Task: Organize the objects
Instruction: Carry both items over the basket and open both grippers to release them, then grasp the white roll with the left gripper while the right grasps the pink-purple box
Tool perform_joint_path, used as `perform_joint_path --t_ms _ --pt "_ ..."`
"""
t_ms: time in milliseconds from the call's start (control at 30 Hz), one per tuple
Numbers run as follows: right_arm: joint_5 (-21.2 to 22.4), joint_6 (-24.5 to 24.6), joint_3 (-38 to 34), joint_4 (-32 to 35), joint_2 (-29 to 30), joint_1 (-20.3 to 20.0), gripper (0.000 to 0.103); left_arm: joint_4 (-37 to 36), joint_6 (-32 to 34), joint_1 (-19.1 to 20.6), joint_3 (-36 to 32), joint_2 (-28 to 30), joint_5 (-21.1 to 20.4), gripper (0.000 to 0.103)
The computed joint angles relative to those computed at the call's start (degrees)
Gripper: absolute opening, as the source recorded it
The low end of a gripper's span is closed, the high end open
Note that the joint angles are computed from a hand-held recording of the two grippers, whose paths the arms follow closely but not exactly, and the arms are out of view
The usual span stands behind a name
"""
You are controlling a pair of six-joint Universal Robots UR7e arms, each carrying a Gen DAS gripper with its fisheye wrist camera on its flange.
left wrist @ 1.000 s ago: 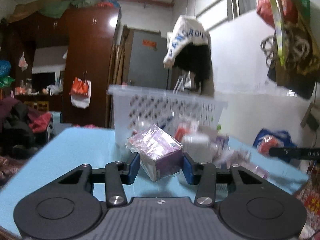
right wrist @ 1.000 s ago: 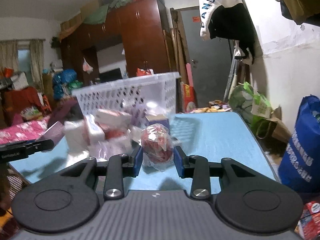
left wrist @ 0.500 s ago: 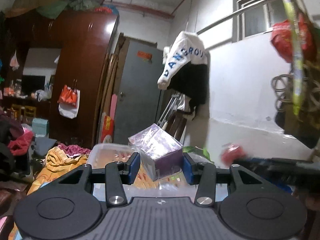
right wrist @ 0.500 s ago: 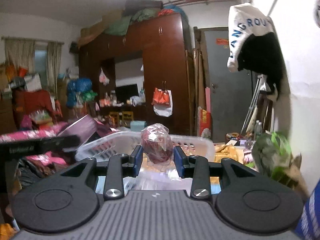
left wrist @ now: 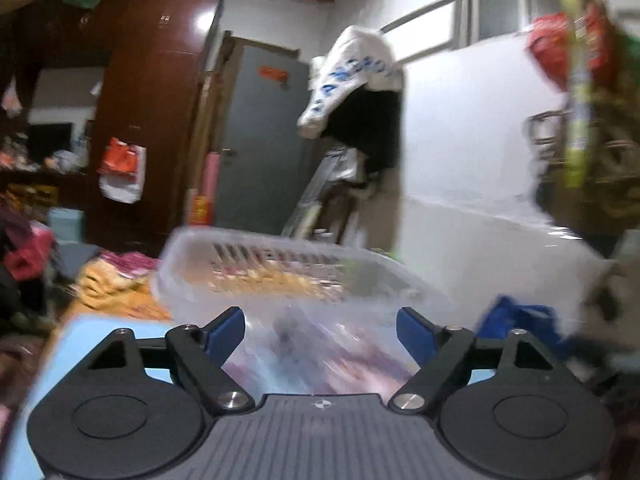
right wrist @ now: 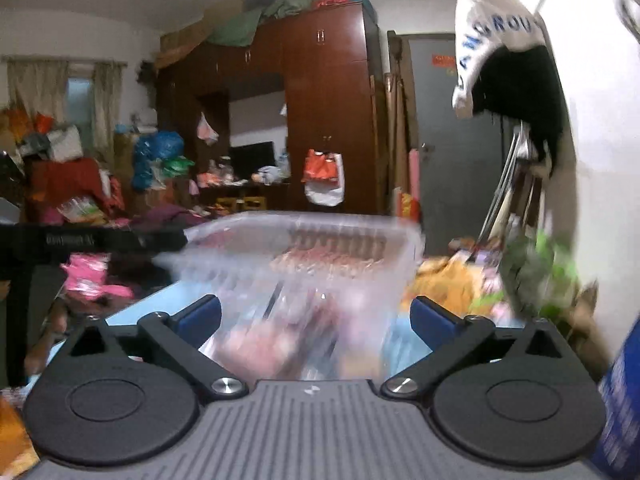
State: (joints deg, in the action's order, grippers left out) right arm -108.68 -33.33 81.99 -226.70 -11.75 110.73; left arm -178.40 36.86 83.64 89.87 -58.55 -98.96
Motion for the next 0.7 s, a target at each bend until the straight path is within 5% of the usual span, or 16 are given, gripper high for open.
perform_joint_path --t_ms 100,233,333,467,600,667,700 --pt "2.7 1.5 6.7 -8.5 1.9 -1.8 0.103 -2.7 2.5 2.7 7.2 -2.6 -4.2 0.089" --pt "2.8 -1.2 7.0 -11.6 3.9 -1.9 0.097 -7.0 3.6 3.2 10.8 -2.7 -2.3 0.089" --pt "1.9 -1.6 5.8 -9.3 3.8 -2.0 0.091 -4.7 3.1 3.2 9.0 -1.5 -1.6 0.089" --pt "2.9 1.2 6.0 -5.8 3.2 -2.7 0.065 -5.2 4.8 2.6 9.6 -1.1 -0.1 0.089" --pt "3.2 0.7 5.9 -5.5 3.8 -2.8 0.057 -5.7 5.1 2.3 9.6 -0.5 0.4 0.088" --pt "3.8 1.3 6.6 -6.1 3.9 -2.7 0.054 -6.7 5.5 1.6 9.9 0.0 1.7 0.083" --pt "3.8 1.1 6.8 -6.2 3.9 -2.7 0.053 -7.0 5.7 1.3 10.0 0.2 2.5 0.072"
